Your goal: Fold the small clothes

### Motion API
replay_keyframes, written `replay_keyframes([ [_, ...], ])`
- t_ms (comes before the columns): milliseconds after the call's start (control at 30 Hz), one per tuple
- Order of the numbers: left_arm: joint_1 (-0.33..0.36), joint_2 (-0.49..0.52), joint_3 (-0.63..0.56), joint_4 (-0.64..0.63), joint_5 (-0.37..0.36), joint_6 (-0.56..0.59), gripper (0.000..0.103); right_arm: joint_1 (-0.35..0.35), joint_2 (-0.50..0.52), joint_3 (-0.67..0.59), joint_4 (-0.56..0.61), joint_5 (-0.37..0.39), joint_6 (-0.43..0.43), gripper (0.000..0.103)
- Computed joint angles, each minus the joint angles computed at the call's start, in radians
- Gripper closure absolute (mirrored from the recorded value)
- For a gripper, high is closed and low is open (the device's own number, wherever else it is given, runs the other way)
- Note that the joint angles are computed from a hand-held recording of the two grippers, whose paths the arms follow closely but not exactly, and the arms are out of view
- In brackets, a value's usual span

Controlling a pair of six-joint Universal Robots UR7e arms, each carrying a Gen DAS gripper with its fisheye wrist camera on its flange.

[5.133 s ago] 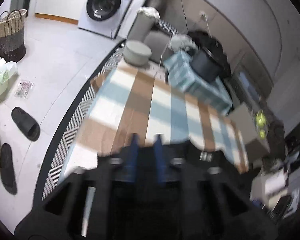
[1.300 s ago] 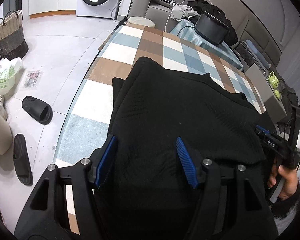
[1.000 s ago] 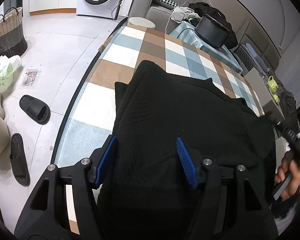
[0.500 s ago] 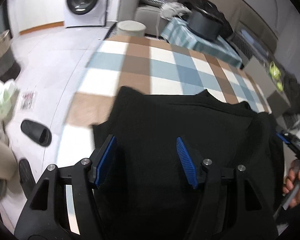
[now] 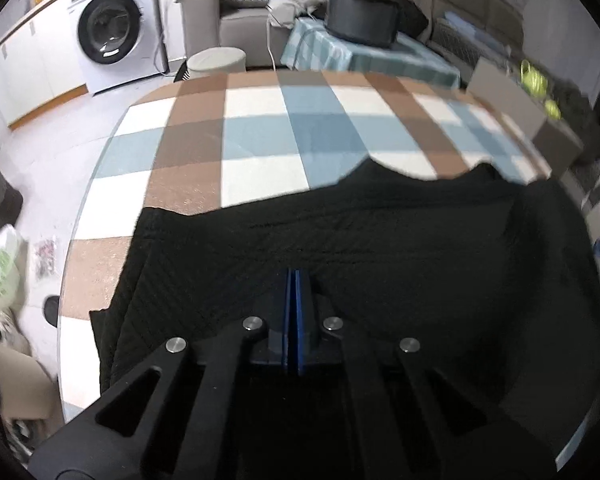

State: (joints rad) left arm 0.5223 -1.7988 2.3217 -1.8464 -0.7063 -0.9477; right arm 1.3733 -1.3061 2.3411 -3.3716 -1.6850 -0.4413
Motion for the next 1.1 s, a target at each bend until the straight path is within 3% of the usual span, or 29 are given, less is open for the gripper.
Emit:
replay_keyframes([
  [267,-0.041,-0.103,-0.035,0.136,0.117,-0.131,0.103,-0.017,-0.02,0.001,0.013,0.015,0.002,0.048],
  [433,0.017,-0.118,-0.047,0.092,0.071,-0.129,0.102,-0.02,-0.021,-0.003,0.018,0.009,0.006,0.048],
  [500,0.017,-0.123,-0.065,0.165,0.045,-0.174,0.087,-0.022,-0.026,-0.002,0.014,0.0,0.004,0.048],
  [567,0.003,-0.147,-0.059,0.199,0.042,-0.207,0.056,-0.027,-0.033,0.0,0.012,-0.004,0.0,0.048],
  [633,-0.044,-0.2,-0.048,0.298,0.085,-0.298,0.051,-0.032,-0.042,0.001,0.015,-0.01,0.0,0.048],
  [767,-0.061,-0.217,-0.089,0.55,0.117,-0.474,0.051,-0.046,-0.06,0.008,0.013,-0.021,-0.006,0.047],
  [900,-0.003,-0.198,-0.084,0.517,0.132,-0.41,0.053,-0.052,-0.068,0.011,0.018,-0.028,-0.006,0.046],
  [933,0.014,-0.184,-0.084,0.506,0.129,-0.391,0.067,-0.052,-0.068,0.012,0.018,-0.028,-0.009,0.046],
  [967,0.035,-0.178,-0.077,0.459,0.118,-0.345,0.094,-0.052,-0.069,0.013,0.019,-0.028,-0.012,0.046],
  [1000,0.055,-0.177,-0.065,0.391,0.1,-0.29,0.1,-0.052,-0.069,0.014,0.018,-0.029,-0.015,0.046],
  [1033,0.055,-0.187,-0.054,0.364,0.099,-0.277,0.1,-0.052,-0.069,0.014,0.017,-0.032,-0.016,0.046],
  [1100,0.03,-0.217,-0.037,0.387,0.134,-0.324,0.1,-0.057,-0.072,0.012,0.018,-0.036,-0.018,0.046],
])
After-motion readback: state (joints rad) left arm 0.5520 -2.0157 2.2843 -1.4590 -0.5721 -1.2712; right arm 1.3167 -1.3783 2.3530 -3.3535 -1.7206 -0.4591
